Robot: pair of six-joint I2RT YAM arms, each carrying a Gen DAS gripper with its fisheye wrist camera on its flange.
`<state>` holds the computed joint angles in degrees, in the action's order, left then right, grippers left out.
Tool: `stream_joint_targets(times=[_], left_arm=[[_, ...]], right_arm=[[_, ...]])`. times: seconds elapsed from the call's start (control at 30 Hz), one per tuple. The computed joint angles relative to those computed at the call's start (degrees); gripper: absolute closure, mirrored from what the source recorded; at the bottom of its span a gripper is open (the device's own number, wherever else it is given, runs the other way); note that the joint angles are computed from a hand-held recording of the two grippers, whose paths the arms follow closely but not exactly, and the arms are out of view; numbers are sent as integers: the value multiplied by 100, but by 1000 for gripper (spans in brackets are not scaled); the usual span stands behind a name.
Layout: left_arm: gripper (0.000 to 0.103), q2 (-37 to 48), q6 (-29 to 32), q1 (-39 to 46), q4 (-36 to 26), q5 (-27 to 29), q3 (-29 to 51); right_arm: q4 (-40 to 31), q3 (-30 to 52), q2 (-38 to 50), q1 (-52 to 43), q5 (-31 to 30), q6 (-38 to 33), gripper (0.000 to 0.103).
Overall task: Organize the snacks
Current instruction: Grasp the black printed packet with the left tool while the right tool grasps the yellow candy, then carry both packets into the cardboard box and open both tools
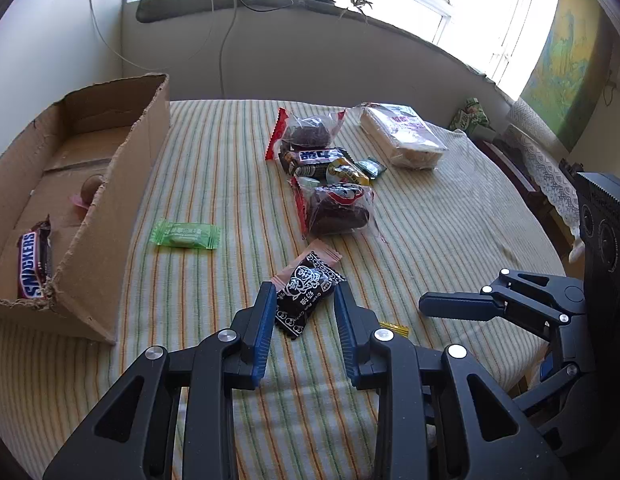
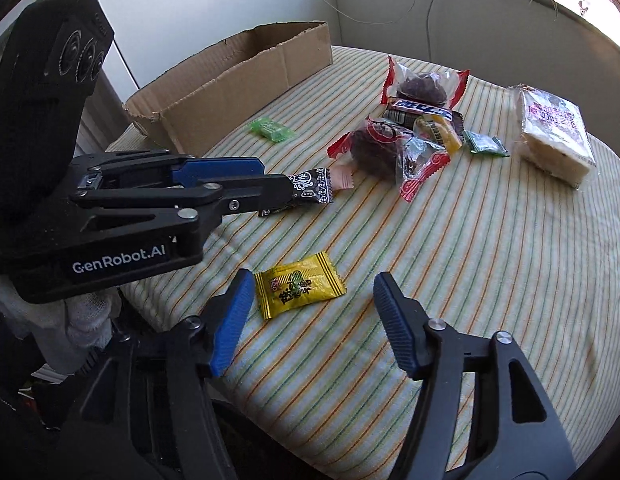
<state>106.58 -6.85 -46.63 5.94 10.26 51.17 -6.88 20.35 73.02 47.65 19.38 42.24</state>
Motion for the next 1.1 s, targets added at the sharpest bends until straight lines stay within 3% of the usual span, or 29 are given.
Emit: stream_joint_targets(times=[0.23,0.43,0.9,1.1], left_arm=[[75,257,418,-156,-89,-397,232],[75,394,428,-84,41,-314,237],[77,324,161,-84,472,-368,-32],[77,189,85,-107,566,-443,-188]], right_arm=[[312,133,541,-84,118,-300,33],[424,260,844,22,266,-377,33],[386,244,800,-10,374,-502,73],[327,181,684,60,376,-446,74]])
